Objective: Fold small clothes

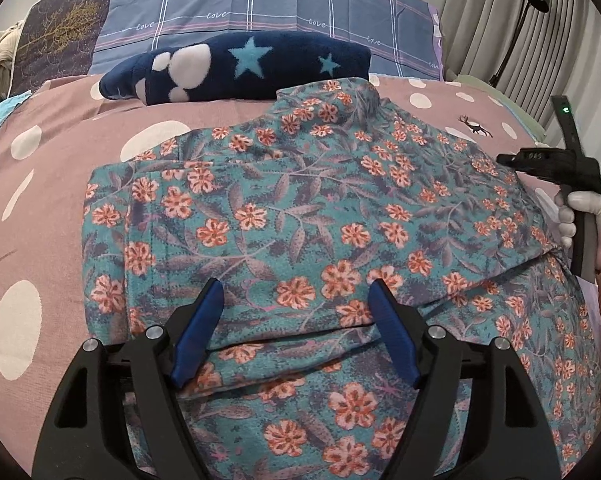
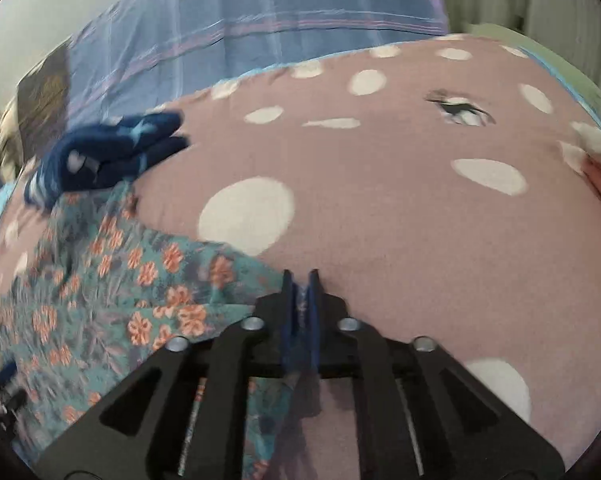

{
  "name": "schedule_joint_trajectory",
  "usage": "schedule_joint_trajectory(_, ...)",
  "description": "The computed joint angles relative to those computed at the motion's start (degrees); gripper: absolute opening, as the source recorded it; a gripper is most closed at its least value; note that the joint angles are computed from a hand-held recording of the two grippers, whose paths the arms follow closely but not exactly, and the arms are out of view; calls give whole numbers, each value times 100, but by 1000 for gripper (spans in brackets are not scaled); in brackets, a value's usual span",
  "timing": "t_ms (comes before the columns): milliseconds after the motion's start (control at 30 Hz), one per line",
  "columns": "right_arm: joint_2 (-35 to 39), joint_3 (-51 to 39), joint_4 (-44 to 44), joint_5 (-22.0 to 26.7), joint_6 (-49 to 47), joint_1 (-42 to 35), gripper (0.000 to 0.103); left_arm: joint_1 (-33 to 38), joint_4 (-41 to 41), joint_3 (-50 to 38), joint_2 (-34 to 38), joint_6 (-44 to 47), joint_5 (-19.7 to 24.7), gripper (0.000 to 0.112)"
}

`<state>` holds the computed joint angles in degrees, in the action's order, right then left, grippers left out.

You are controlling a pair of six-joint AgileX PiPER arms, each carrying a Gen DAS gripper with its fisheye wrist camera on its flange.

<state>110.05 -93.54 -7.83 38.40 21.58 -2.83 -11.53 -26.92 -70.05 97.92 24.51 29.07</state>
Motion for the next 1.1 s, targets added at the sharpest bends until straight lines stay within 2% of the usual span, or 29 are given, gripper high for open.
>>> schedule_joint_trajectory(67,-536,599,-75,-407,-139,113,27,-10,51,-4,3,-35,-11,76)
schedule_joint_trajectory(200,-1607,1778,1536,-678,-1858,389,27,-5,33,-1,-2,-21,-6,76)
schedule_joint_trajectory(267,-1961,2380,1416,-756,-1927,721,27,-6,41,-4,0,-28,-5,76)
schedule_joint_trajectory(333,-2000,2959,1377,-774,-2065,734,27,0,25,-6,-1,-13,5,77)
schedule_joint_trajectory(400,-2149,3609,2254,-1313,-2813,466,27,11,-43,-19,6,47,33,77)
schedule_joint_trajectory(433,-2264,3732,2827,-1342,-3129,226,26,31,-92,-27,3,87,60,77)
schedule_joint_trajectory(467,-2380,3761,3400,-1142,-3563,-58,23,53,-144,-19,-15,132,64,77)
schedule_joint_trajectory(500,-2446,3740,3922,-914,-4019,-336,11,82,-163,39,-104,141,44,77)
schedule_joint_trajectory(533,-2495,3786,4216,-855,-4301,-474,9,137,-282,142,-226,236,18,77)
schedule_joint_trajectory(567,-2737,3928,4291,-753,-4433,-580,10,263,-631,363,-479,528,27,77)
schedule_joint_trajectory(633,-3259,4284,4216,-657,-4581,-726,23,605,-1629,843,-970,1483,181,81)
schedule_joint_trajectory(700,-3730,4734,4594,-498,-5165,-1105,33,950,-1968,1406,-1558,1991,351,87)
schedule_joint_trajectory(800,-3981,5187,5295,-15,-5979,-1787,35,1443,-1754,2101,-2316,2111,563,88)
schedule_joint_trajectory(900,-4239,5603,5807,629,-6691,-2498,33,2169,-1941,2601,-2780,2486,1092,89)
schedule_joint_trajectory(1100,-4700,5892,5676,1001,-6786,-2754,37,3234,-2471,3206,-3248,3494,2375,89)
